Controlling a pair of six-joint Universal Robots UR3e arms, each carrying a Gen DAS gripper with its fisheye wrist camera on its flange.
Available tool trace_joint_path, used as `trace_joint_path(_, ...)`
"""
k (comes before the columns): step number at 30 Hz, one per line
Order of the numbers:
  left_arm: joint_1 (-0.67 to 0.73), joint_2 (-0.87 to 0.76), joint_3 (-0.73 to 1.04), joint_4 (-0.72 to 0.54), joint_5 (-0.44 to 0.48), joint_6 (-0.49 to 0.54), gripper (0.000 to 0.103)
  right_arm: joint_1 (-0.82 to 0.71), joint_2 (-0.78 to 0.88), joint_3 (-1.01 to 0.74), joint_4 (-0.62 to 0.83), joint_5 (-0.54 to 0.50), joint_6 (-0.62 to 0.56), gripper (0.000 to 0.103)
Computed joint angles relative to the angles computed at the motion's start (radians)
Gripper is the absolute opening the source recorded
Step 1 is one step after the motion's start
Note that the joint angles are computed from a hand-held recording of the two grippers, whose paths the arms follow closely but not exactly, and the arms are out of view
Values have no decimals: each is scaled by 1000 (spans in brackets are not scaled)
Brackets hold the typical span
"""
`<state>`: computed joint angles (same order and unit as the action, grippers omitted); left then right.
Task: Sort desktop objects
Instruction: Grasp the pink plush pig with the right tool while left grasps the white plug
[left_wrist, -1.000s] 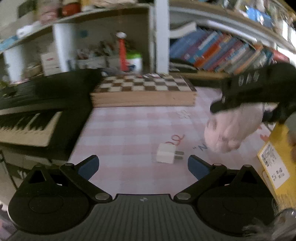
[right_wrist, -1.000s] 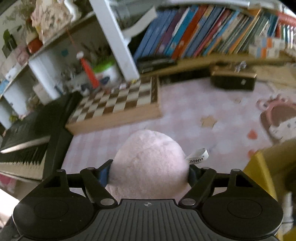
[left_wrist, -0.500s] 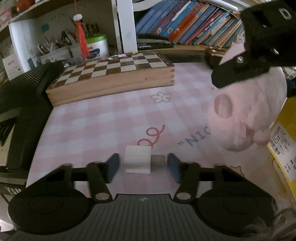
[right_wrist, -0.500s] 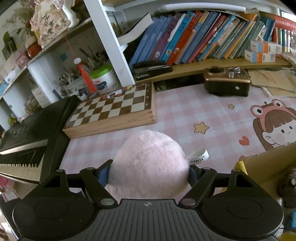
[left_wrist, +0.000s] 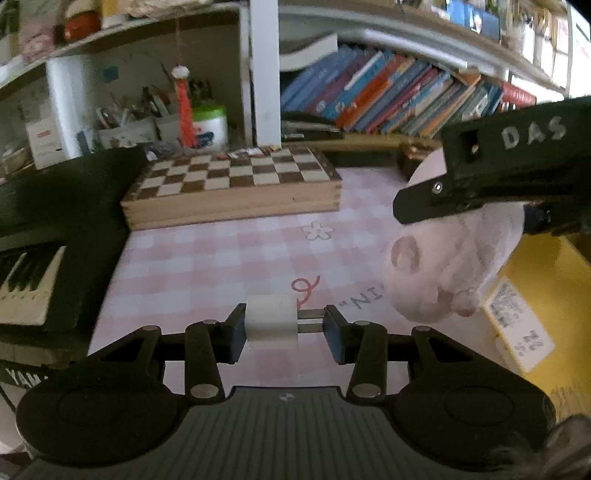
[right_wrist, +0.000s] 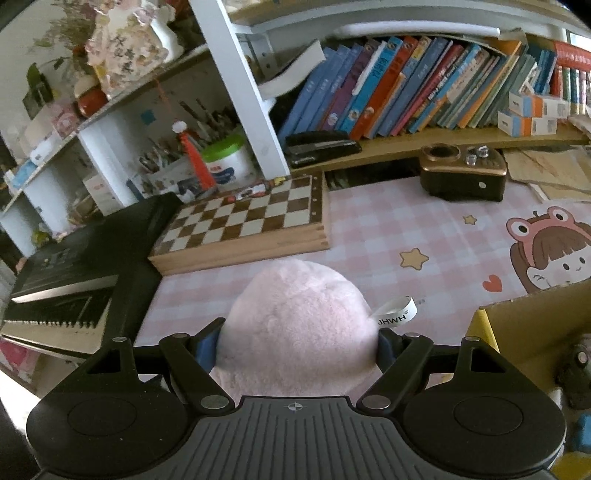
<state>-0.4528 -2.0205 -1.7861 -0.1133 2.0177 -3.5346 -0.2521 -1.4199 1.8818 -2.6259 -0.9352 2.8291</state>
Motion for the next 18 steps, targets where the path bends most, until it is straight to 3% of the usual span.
trace_joint_path(5, -58, 146, -126, 8, 48, -76, 41, -52, -120, 77, 63, 59, -59, 80)
trace_joint_path(10, -152, 290, -218, -34, 140, -181, 41, -149, -300, 171, 222, 137, -210, 80)
trace_joint_path(13, -225, 366, -256, -68, 202, -252, 41, -230, -437, 217, 395, 187, -350, 80)
trace_joint_path(18, -350, 439, -273, -143, 290, -334, 41, -399, -672, 233, 835, 238, -629, 80)
